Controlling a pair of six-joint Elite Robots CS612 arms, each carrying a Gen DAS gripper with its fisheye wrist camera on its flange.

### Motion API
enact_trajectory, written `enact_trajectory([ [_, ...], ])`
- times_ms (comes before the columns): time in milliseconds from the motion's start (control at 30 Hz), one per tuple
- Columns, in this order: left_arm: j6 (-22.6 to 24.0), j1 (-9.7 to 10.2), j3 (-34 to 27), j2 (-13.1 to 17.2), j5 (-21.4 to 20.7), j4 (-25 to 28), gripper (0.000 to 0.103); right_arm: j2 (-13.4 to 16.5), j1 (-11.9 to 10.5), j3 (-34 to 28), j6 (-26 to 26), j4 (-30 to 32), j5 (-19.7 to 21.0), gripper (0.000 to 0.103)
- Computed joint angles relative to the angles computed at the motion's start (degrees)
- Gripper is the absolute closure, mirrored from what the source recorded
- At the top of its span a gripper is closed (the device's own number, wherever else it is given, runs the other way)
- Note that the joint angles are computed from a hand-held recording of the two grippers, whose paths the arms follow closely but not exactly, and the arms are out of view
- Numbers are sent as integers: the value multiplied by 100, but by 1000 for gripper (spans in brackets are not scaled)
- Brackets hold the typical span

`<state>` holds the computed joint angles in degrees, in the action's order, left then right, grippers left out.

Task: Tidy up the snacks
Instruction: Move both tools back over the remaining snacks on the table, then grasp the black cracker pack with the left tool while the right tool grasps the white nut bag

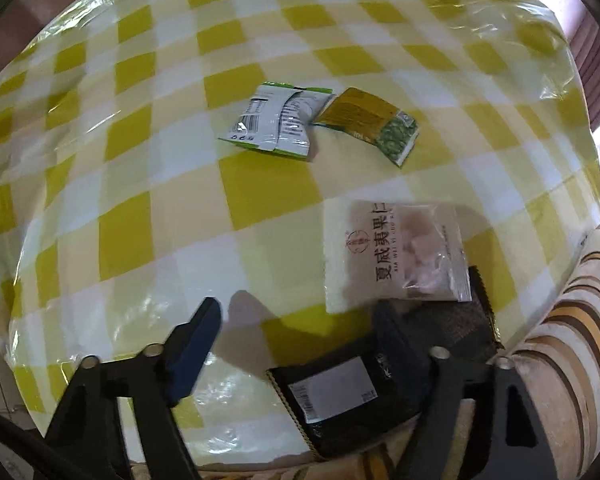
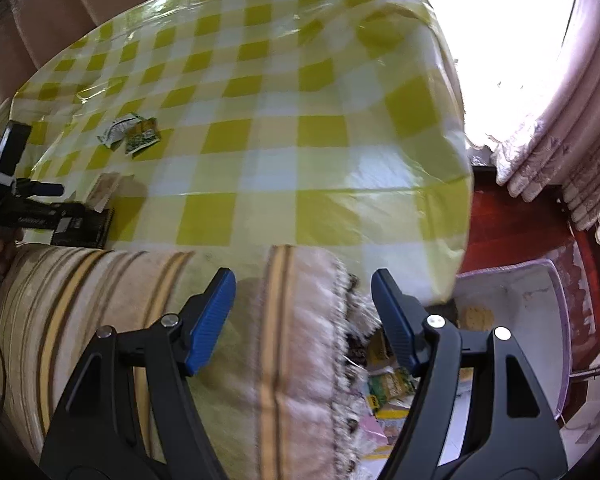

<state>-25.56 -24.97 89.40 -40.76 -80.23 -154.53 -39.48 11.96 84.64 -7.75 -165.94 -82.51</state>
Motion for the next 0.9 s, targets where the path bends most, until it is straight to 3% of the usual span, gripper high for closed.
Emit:
enact_trajectory([
  [100, 622, 66, 28, -41, -415, -74, 27, 12, 49, -44, -112, 0, 99, 29],
  [267, 1371, 40, -25, -99, -618, 311, 26, 54, 104, -136, -135, 44, 201, 27],
  [400, 986, 41, 20, -87, -651, 0, 26, 139, 184, -308, -162, 83, 322, 27],
  [467, 1084, 31, 68, -89, -786, -80, 26, 194, 240, -425, -217, 149, 374, 27],
  [533, 1407, 6, 74, -105, -884, 94, 24, 257, 308, -568, -397, 260, 482, 27],
  [667, 2114, -66, -49, -161, -561, 693, 22, 401, 464, -885, -852, 502, 478, 23],
  [767, 2912, -54, -278, -114, -743, 1193, 22, 502, 563, -1099, -1054, 625, 487, 21],
  [900, 3627, -64, -575, 3, -908, 1581, 19, 601, 673, -1302, -1278, 763, 394, 21],
])
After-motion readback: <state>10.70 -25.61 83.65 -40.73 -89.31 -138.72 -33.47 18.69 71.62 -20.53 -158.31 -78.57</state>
